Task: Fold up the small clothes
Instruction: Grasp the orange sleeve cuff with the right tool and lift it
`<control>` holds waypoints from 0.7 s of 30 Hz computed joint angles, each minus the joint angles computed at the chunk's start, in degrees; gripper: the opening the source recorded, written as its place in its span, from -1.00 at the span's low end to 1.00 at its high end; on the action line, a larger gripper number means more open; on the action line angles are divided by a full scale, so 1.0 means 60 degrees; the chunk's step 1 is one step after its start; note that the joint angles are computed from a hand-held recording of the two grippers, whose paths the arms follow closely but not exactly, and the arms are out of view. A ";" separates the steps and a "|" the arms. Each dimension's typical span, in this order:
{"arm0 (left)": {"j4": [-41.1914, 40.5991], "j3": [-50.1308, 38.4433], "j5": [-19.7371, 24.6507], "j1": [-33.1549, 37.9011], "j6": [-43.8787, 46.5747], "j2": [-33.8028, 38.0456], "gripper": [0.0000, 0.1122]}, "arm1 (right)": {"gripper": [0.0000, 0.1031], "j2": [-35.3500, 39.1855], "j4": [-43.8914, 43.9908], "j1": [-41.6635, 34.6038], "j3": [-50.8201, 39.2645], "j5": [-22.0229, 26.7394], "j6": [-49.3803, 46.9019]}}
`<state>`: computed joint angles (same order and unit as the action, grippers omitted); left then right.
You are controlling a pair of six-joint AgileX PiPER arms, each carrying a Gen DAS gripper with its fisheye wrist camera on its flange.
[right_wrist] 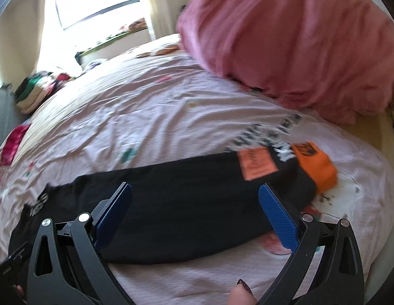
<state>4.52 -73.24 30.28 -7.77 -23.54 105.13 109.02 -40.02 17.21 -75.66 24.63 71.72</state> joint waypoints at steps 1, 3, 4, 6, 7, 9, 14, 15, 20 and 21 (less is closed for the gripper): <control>0.0046 -0.0064 0.0021 -0.0041 -0.0035 0.0069 0.69 | 0.91 -0.0043 0.0155 -0.0171 0.0122 -0.0130 0.0023; 0.0147 -0.0194 0.0043 -0.0145 -0.0111 0.0199 0.69 | 0.91 -0.0071 -0.0054 -0.0363 0.0264 -0.0130 0.0430; 0.0206 -0.0277 0.0066 -0.0208 -0.0146 0.0282 0.69 | 0.91 -0.0061 -0.0306 -0.0425 0.0304 -0.0049 0.0739; 0.0183 -0.0386 0.0083 -0.0263 -0.0066 0.0392 0.69 | 0.91 -0.0010 -0.0317 -0.0584 0.0327 0.0040 0.0903; 0.0234 -0.0474 0.0100 -0.0321 -0.0074 0.0468 0.69 | 0.91 0.0012 -0.0123 -0.0733 0.0377 0.0044 0.0889; 0.0315 -0.0656 0.0148 -0.0418 -0.0083 0.0621 0.69 | 0.91 0.0041 -0.0031 -0.0915 0.0460 0.0058 0.1048; 0.0150 -0.1066 0.0327 -0.0527 0.0074 0.0967 0.69 | 0.91 0.0210 0.0546 -0.1403 0.0627 0.0018 0.1138; 0.0140 -0.1102 0.0343 -0.0529 0.0069 0.1005 0.69 | 0.91 0.0265 0.1065 -0.1582 0.0677 -0.0180 0.0802; 0.0255 -0.0932 0.0258 -0.0528 -0.0174 0.0965 0.69 | 0.92 0.0418 0.2303 -0.2201 0.0939 -0.1318 0.0311; 0.0245 -0.0839 0.0232 -0.0509 -0.0190 0.0905 0.69 | 0.92 0.0478 0.2827 -0.2302 0.0888 -0.1497 -0.0171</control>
